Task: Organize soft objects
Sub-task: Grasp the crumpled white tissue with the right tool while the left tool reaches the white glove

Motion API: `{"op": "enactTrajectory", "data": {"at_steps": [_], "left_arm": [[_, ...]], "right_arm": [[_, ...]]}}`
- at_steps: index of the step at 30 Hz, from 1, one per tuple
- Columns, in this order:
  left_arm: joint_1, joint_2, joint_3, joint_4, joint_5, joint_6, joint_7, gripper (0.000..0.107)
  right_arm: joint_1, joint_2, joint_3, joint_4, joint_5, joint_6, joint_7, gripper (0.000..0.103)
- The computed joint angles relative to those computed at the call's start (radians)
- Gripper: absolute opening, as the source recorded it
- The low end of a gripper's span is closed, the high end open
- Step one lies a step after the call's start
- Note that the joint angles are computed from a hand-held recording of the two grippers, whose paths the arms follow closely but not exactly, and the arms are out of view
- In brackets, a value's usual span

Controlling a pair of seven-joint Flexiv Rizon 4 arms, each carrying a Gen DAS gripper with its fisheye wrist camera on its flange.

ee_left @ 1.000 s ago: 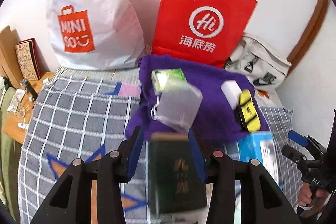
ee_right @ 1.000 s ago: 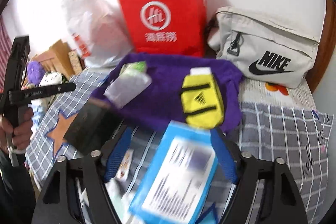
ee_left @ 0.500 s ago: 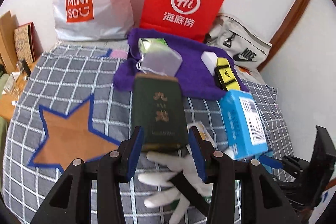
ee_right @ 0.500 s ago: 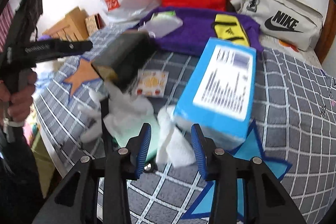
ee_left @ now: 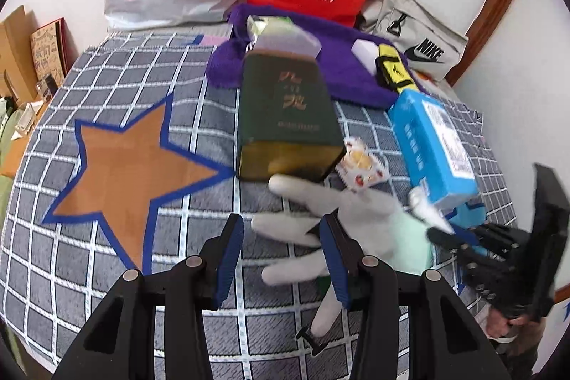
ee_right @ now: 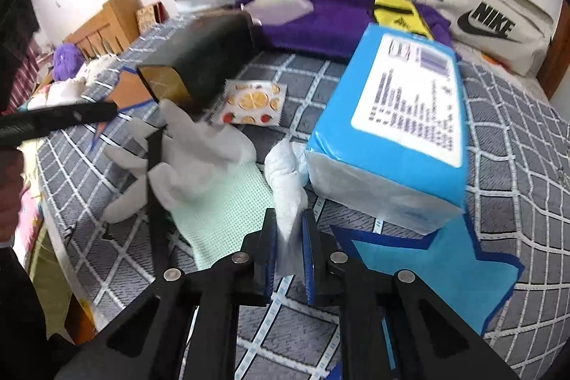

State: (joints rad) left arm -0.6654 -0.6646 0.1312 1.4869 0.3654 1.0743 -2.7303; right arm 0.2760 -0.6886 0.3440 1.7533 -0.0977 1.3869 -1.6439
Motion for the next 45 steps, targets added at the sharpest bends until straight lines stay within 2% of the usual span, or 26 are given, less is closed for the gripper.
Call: {"op": "enactTrajectory", "data": {"at_steps": [6, 9, 14, 19, 22, 23, 26, 30, 32, 35, 40, 41, 43, 45], "left_arm": [[0.000, -0.022, -0.024, -0.015, -0.024, 0.005, 0.021, 0.042], [0.007, -0.039, -0.047, -0.018, -0.054, 0.029, 0.049, 0.045], [-0.001, -0.072, -0.059, -0.033, -0.102, 0.058, 0.074, 0.048], [-0.032, -0.093, -0.021, -0.068, -0.118, 0.043, 0.050, 0.048], [-0.036, -0.109, -0.012, -0.092, -0.125, 0.040, 0.030, 0.048], [-0.033, -0.119, -0.014, -0.105, -0.132, 0.027, 0.031, 0.048], [-0.022, -0.146, -0.022, -0.135, -0.154, -0.003, 0.024, 0.047], [-0.029, -0.165, -0.007, -0.164, -0.148, -0.014, 0.009, 0.045], [-0.031, -0.169, -0.002, -0.176, -0.141, -0.023, 0.005, 0.027], [-0.020, -0.167, -0.013, -0.166, -0.143, -0.003, 0.011, 0.025], [-0.015, -0.177, -0.015, -0.182, -0.156, -0.031, 0.010, 0.025], [-0.013, -0.172, -0.016, -0.174, -0.152, -0.018, 0.012, 0.023], [-0.017, -0.159, -0.010, -0.161, -0.143, -0.013, 0.017, 0.021], [-0.022, -0.143, -0.003, -0.145, -0.134, -0.015, 0.009, 0.020]], "right_arm": [[-0.112, 0.030, 0.128, 0.037, 0.075, -0.002, -0.081, 0.014], [-0.115, 0.046, 0.126, 0.065, 0.104, 0.016, -0.097, 0.014], [-0.196, 0.052, 0.211, 0.086, 0.182, -0.030, -0.188, 0.014], [-0.155, 0.080, 0.140, 0.133, 0.201, 0.055, -0.171, 0.013], [-0.102, 0.095, 0.054, 0.163, 0.164, 0.109, -0.117, 0.014], [-0.105, 0.089, 0.050, 0.162, 0.151, 0.112, -0.108, 0.014], [-0.141, 0.053, 0.080, 0.134, 0.130, 0.093, -0.095, 0.014], [-0.140, 0.023, 0.079, 0.125, 0.102, 0.118, -0.078, 0.017], [-0.150, 0.008, 0.091, 0.112, 0.088, 0.115, -0.072, 0.021], [-0.171, -0.013, 0.116, 0.094, 0.074, 0.121, -0.071, 0.024], [-0.165, -0.035, 0.112, 0.073, 0.051, 0.141, -0.049, 0.025], [-0.164, -0.035, 0.110, 0.073, 0.048, 0.144, -0.041, 0.023], [-0.163, -0.036, 0.104, 0.074, 0.041, 0.150, -0.026, 0.013], [-0.181, -0.041, 0.120, 0.070, 0.036, 0.139, -0.019, 0.009]]}}
